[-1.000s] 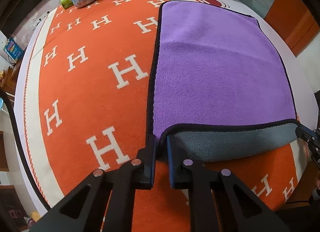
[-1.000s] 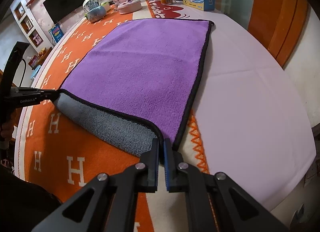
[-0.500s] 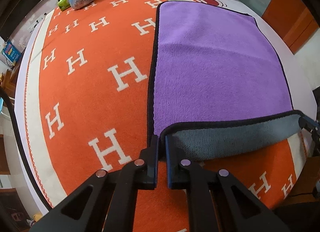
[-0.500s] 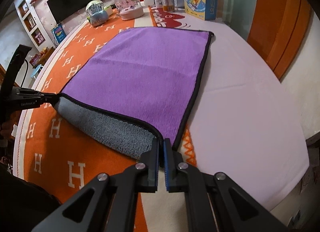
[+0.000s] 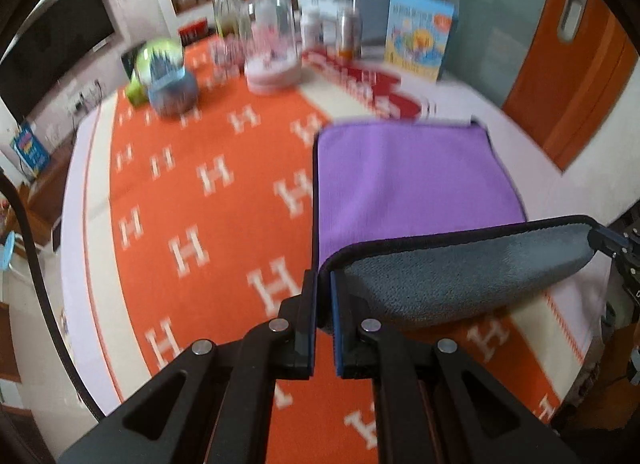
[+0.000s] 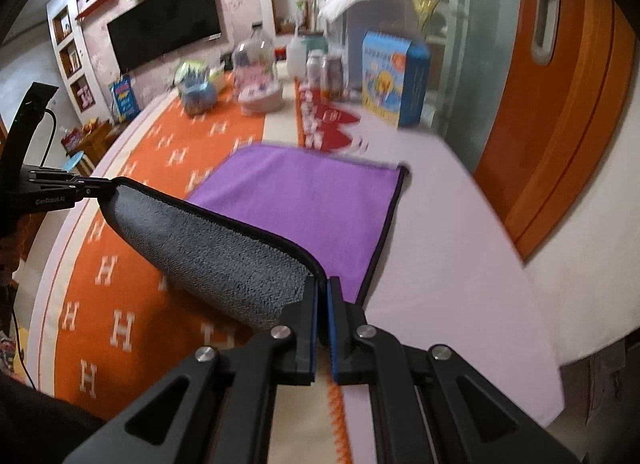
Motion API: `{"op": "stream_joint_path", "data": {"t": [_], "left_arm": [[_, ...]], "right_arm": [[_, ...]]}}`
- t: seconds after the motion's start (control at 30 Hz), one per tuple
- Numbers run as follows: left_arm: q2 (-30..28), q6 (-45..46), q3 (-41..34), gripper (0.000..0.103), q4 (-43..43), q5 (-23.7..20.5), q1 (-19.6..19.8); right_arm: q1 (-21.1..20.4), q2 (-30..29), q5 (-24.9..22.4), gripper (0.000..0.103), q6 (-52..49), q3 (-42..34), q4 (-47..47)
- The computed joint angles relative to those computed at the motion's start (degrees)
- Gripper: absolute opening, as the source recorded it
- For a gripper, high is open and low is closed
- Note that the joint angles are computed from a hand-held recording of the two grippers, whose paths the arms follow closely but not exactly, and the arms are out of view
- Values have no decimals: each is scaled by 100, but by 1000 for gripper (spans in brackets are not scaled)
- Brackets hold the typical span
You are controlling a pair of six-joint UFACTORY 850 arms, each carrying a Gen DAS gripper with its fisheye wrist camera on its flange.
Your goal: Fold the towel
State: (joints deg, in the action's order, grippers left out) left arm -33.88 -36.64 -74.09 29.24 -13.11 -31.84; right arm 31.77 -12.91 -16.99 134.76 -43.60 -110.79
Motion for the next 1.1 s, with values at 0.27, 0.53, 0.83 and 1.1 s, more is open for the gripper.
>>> {"op": "stream_joint_path", "data": {"t": [0.27, 0.53, 0.83, 1.1], "left_arm": [[-317, -1604, -750, 4, 1741, 111, 2], [-817, -4144, -1334, 4, 4135, 135, 5], [-1761, -3990, -2499, 4, 3929, 9, 41], [-2599, -1696, -3493, 6, 1631, -307, 91]], "right_arm": [[-298, -49, -503, 4, 380, -324, -598], [-423, -516, -1084, 4, 385, -786, -926], [-472, -1297, -1877, 4, -66, -1329, -765], [-562, -1918, -1948, 6, -517, -1799, -604]]}}
